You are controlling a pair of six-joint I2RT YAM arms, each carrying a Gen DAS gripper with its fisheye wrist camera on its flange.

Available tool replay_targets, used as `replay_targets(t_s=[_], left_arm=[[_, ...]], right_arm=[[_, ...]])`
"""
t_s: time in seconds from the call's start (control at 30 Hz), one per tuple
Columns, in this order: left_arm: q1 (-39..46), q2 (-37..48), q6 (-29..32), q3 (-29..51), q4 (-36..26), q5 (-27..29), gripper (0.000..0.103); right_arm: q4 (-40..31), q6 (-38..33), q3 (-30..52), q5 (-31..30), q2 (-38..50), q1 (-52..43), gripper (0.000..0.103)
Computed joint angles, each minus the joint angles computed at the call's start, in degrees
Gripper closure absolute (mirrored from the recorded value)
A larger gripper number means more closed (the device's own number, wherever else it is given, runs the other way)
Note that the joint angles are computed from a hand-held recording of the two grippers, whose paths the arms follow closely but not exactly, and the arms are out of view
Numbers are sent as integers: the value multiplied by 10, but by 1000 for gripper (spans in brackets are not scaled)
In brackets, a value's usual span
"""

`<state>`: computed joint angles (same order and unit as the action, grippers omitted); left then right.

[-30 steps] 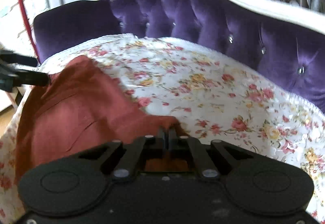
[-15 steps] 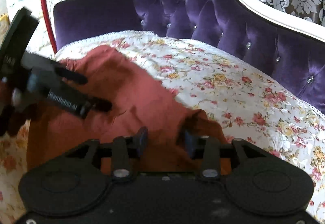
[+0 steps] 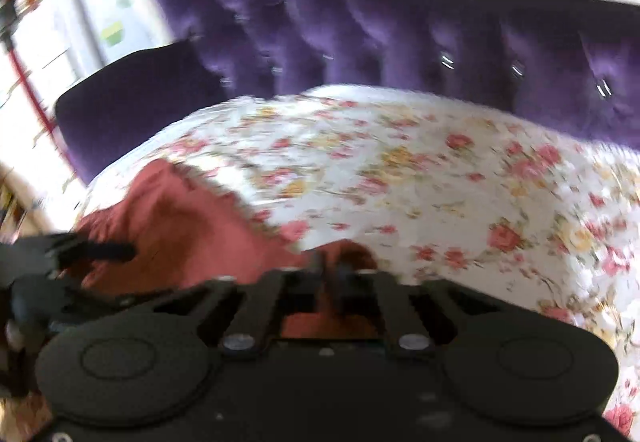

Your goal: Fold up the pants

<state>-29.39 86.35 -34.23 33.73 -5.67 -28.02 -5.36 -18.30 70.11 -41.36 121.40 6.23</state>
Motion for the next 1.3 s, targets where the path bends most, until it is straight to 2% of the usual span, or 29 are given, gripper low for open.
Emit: replay_targets(t_s=[0.2, 0.3, 0.37, 0.47, 0.5, 0.53, 0.6, 0.63, 0.8, 0.87, 0.93, 1.0, 1.1, 1.17, 1.3], left_arm=[[-2, -17, 2, -16, 1, -9, 7], [15, -66, 36, -57, 18, 8, 15], [14, -78, 28, -54, -26, -34, 15], [51, -122, 47, -79, -30, -6, 15], [63, -128, 61, -81, -28, 7, 15], [67, -126, 73, -77, -31, 9, 15], [57, -111, 92, -63, -45, -24, 14], [61, -113, 104, -64, -45, -25, 14], [94, -124, 112, -66, -60, -15, 18], [53, -117, 67, -44, -98, -62, 23], [9, -142, 33, -45, -116, -76, 23], [-36, -163, 10, -47, -130, -81, 23], [-89, -157, 3, -48, -148, -82, 22], [-101, -153, 5, -62, -158, -68, 21], [-76, -229, -6, -103, -184, -33, 20]], right_arm=[[87, 35, -34, 48, 9, 18, 103], [130, 33, -54, 36, 16, 12, 103], [137, 41, -55, 36, 18, 12, 103], [128, 29, -58, 42, 7, 9, 103], [135, 27, -69, 45, -5, 6, 101], [144, 24, -85, 50, -22, 1, 91], [162, 13, -127, 68, -72, -14, 81], [155, 5, -139, 60, -91, -26, 80], [42, -99, -209, 2, -204, -112, 80], [8, -152, -252, -6, -247, -135, 80], [2, -189, -299, -10, -284, -148, 80], [29, -211, -361, -2, -327, -147, 80], [56, -239, -435, 5, -379, -141, 80], [48, -269, -474, 10, -409, -141, 80], [-4, -346, -527, -5, -449, -195, 81]])
